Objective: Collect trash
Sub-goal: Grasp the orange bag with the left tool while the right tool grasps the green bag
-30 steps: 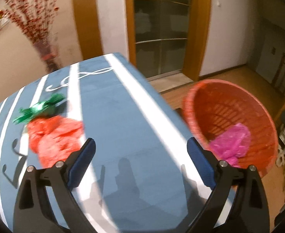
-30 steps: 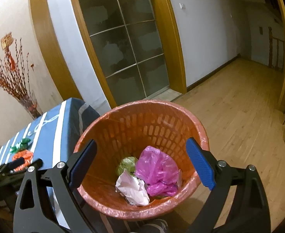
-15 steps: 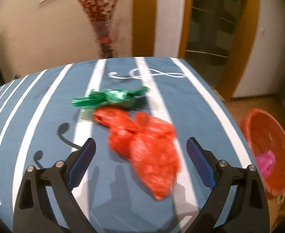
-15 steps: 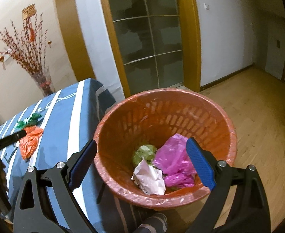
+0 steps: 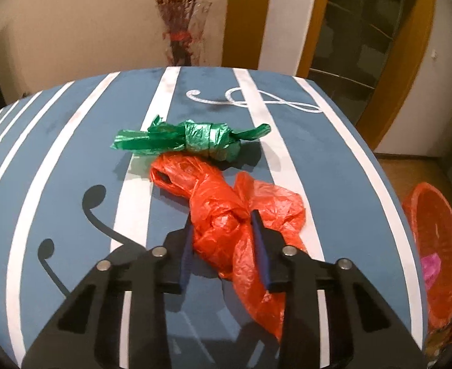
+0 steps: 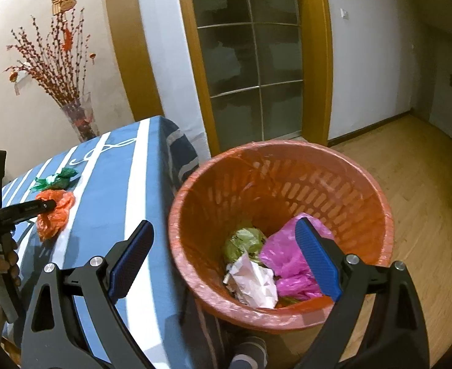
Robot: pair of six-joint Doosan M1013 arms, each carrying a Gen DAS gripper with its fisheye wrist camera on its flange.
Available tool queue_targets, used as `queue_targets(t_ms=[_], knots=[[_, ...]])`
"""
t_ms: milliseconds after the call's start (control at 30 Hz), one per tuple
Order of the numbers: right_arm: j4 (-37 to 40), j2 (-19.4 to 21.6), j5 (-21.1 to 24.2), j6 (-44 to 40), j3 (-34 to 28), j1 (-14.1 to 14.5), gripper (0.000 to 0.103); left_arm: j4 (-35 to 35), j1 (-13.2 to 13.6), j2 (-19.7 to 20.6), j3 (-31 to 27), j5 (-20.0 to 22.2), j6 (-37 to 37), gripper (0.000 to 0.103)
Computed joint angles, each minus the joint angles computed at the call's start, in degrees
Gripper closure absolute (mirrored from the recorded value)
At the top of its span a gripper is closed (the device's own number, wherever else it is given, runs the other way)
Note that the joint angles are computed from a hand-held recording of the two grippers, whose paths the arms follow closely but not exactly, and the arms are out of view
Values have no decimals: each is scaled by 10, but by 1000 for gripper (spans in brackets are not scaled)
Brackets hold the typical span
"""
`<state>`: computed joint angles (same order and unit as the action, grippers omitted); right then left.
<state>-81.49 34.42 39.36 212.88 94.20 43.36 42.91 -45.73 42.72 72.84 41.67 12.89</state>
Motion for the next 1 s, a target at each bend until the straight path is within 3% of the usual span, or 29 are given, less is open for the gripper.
queue_targets(t_ms=[200, 400, 533, 667, 800, 1000], knots=[[-6, 15, -30, -33, -36, 4, 11, 60, -7, -33, 59, -2, -32, 71], [25, 47, -80, -118, -101, 5, 11, 116, -1, -71, 120, 19, -96, 70], [92, 77, -123, -210, -159, 3, 11, 124, 15, -94, 154, 18, -137, 70], [224, 118, -157, -358, -240, -1, 11, 136, 30, -105, 174, 18, -167, 70], [373, 168, -139, -514, -340, -3, 25, 151, 43, -115, 190, 17, -190, 70], [498, 238, -56, -628, -475, -5, 35, 167, 57, -124, 204, 9, -214, 70]])
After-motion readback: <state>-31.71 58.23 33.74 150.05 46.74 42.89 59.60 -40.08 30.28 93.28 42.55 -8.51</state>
